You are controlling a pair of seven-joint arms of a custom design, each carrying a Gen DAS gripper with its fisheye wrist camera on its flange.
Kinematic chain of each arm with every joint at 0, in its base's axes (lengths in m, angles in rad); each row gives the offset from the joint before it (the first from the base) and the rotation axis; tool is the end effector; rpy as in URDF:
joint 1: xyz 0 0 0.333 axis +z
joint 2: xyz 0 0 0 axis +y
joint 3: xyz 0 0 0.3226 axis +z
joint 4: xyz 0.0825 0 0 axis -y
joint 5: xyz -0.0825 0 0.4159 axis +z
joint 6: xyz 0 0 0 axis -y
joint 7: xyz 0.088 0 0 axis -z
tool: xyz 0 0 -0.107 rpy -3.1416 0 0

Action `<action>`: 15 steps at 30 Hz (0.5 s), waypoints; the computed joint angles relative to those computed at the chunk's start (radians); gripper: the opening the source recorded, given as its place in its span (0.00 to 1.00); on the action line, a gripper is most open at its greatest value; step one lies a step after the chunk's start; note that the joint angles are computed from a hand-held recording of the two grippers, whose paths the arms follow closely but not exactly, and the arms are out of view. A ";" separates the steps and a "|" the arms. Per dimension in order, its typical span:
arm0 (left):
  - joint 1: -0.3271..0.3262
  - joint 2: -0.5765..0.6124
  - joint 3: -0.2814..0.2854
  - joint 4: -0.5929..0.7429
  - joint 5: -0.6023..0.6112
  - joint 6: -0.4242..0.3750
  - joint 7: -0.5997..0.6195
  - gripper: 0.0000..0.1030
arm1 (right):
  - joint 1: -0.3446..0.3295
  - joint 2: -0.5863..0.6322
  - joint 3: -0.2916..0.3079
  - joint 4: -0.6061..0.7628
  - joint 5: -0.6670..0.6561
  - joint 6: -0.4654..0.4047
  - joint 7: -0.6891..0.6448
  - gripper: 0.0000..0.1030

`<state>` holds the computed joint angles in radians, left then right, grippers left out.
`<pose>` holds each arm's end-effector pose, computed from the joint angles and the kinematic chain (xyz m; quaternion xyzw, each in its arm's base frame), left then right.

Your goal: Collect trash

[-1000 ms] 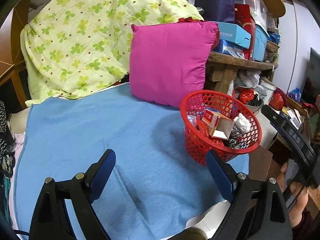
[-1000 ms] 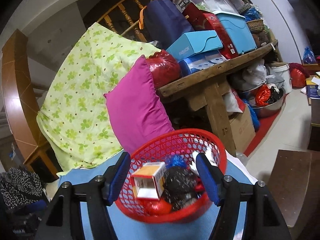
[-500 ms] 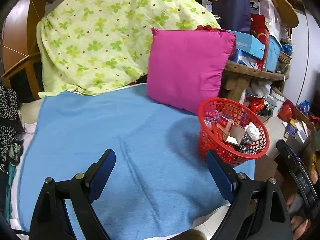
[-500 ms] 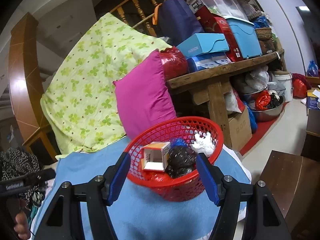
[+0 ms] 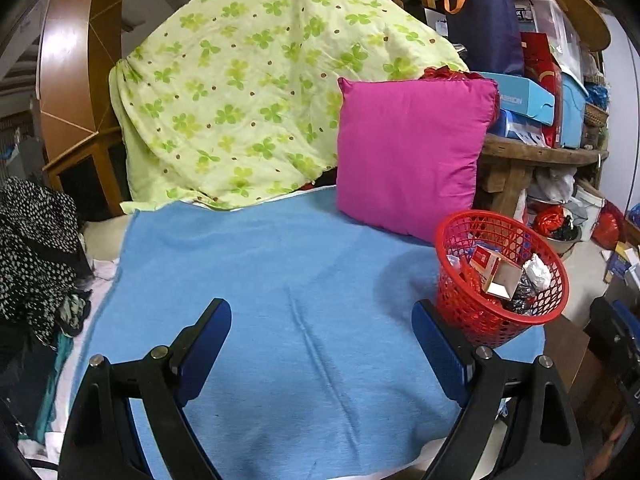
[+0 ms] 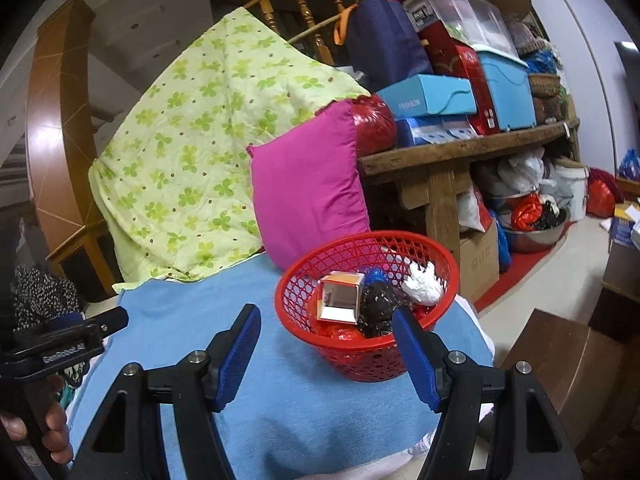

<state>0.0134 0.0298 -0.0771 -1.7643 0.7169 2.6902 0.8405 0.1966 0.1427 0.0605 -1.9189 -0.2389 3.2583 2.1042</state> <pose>0.6500 -0.0621 0.6355 -0.6644 0.5647 -0.2721 0.4071 0.6364 0.1893 0.5580 -0.5769 0.5925 -0.2609 0.4980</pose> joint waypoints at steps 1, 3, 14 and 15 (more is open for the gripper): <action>0.000 -0.005 -0.001 -0.004 -0.010 -0.002 0.010 0.89 | 0.011 -0.009 -0.010 -0.005 -0.006 -0.002 0.001 0.70; 0.000 -0.015 -0.003 -0.009 -0.013 -0.011 0.009 0.89 | 0.043 -0.026 -0.041 -0.013 -0.024 -0.009 0.015 0.70; 0.010 -0.053 -0.024 -0.026 -0.105 -0.065 0.084 0.89 | 0.063 -0.093 -0.059 -0.018 -0.129 -0.136 0.087 0.74; 0.011 -0.057 -0.026 -0.028 -0.109 -0.071 0.088 0.89 | 0.057 -0.098 -0.052 -0.019 -0.127 -0.145 0.084 0.74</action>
